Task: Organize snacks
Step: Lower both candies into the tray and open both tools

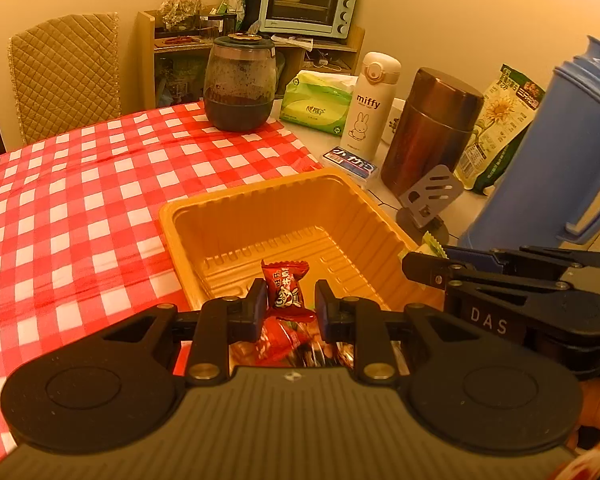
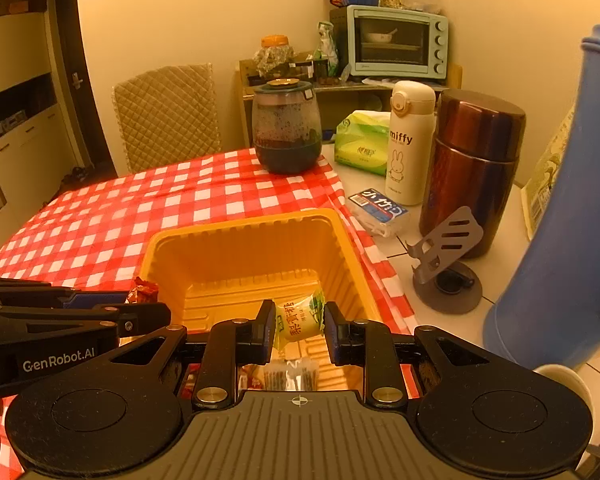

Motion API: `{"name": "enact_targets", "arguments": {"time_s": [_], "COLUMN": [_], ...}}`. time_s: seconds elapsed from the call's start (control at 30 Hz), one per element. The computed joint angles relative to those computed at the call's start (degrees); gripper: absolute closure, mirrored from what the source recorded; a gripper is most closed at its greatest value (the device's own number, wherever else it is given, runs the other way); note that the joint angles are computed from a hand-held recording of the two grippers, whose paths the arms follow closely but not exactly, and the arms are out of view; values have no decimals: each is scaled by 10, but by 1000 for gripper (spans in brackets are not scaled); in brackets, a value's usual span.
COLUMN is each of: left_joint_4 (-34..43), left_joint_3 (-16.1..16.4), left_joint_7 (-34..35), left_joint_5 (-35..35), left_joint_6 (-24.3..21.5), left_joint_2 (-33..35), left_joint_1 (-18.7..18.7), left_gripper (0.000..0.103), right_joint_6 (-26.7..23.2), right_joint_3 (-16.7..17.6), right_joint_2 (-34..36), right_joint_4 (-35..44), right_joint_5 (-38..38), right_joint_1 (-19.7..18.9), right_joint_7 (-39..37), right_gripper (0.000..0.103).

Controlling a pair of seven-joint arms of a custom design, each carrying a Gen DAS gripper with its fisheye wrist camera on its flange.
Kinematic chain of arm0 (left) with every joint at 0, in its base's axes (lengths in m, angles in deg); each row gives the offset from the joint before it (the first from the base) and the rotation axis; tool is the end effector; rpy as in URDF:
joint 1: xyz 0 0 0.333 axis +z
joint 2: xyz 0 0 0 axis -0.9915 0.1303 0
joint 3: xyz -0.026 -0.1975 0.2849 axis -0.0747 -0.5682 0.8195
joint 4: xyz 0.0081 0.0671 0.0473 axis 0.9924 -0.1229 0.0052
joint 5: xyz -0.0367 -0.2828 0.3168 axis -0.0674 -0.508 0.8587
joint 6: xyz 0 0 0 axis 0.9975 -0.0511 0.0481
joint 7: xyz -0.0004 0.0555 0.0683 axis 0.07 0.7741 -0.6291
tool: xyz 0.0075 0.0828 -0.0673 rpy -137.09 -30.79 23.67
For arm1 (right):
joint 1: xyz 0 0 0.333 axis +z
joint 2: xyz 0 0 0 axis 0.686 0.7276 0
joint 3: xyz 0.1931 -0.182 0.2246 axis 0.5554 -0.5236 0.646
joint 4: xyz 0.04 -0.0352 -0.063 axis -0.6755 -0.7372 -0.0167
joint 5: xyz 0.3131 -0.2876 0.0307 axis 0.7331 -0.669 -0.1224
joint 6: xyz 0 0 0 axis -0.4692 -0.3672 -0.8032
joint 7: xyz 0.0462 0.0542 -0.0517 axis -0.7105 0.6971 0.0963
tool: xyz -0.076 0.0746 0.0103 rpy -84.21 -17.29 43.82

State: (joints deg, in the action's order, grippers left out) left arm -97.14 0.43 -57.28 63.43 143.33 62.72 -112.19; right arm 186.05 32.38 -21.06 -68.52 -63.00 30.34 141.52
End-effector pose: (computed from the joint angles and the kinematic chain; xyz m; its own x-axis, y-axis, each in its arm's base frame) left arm 0.6094 -0.3930 0.3380 0.0179 -0.9880 0.1532 -0.6895 -0.1231 -0.7137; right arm 0.6514 0.2190 0.3441 0.4403 -0.8886 -0.1283 -0.6182 -0.1964 -0.7611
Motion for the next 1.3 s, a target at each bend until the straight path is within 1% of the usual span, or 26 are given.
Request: {"name": "enact_targets", "arguments": {"time_s": [0.1, 0.27, 0.37, 0.43, 0.47, 0.5, 0.57, 0.77, 0.83, 0.93, 1.1, 1.2, 1.27, 1.3], "left_joint_4": [13, 33, 42, 48, 51, 52, 52, 24, 8, -13, -34, -42, -49, -51], "left_joint_3": [0, 9, 19, 31, 38, 41, 48, 54, 50, 38, 7, -9, -17, -21], "left_joint_7": [19, 48, 59, 54, 47, 45, 36, -9, -27, -56, -72, -83, -87, -89], "left_joint_5": [-13, -38, -49, -46, -40, -39, -32, -7, 7, 33, 54, 66, 72, 73], "left_joint_6": [4, 10, 15, 19, 22, 22, 26, 16, 1, -17, -44, -54, -59, -62], "left_joint_2": [13, 31, 40, 44, 46, 47, 47, 27, 14, -4, -22, -29, -35, -36], "left_joint_1": [7, 7, 2, -6, -11, -14, -19, -23, -21, -14, 9, 21, 27, 30], "left_gripper": [80, 80, 80, 80, 77, 65, 52, 52, 51, 48, 38, 35, 34, 31], "right_joint_6": [-9, -25, -28, -30, -31, -31, -32, -35, -34, -34, -35, -30, -30, -33], "right_joint_3": [-10, -24, -28, -29, -29, -28, -28, -17, -13, -3, 18, 31, 61, 76], "right_joint_2": [15, 33, 38, 40, 41, 41, 41, 42, 43, 46, 57, 66, 83, 91], "right_joint_4": [22, 49, 55, 58, 59, 59, 58, 55, 54, 57, 67, 74, 80, 83], "right_joint_5": [2, 19, 34, 44, 48, 52, 59, 75, 79, 82, 83, 80, 71, 67], "right_joint_1": [12, 31, 37, 39, 40, 39, 40, 31, 28, 21, 10, 3, -21, -33], "right_joint_7": [-5, -27, -39, -44, -48, -51, -56, -70, -74, -78, -89, -95, -104, -109], "right_gripper": [77, 77, 77, 77, 77, 77, 77, 77, 77, 77, 77, 77, 76, 72]}}
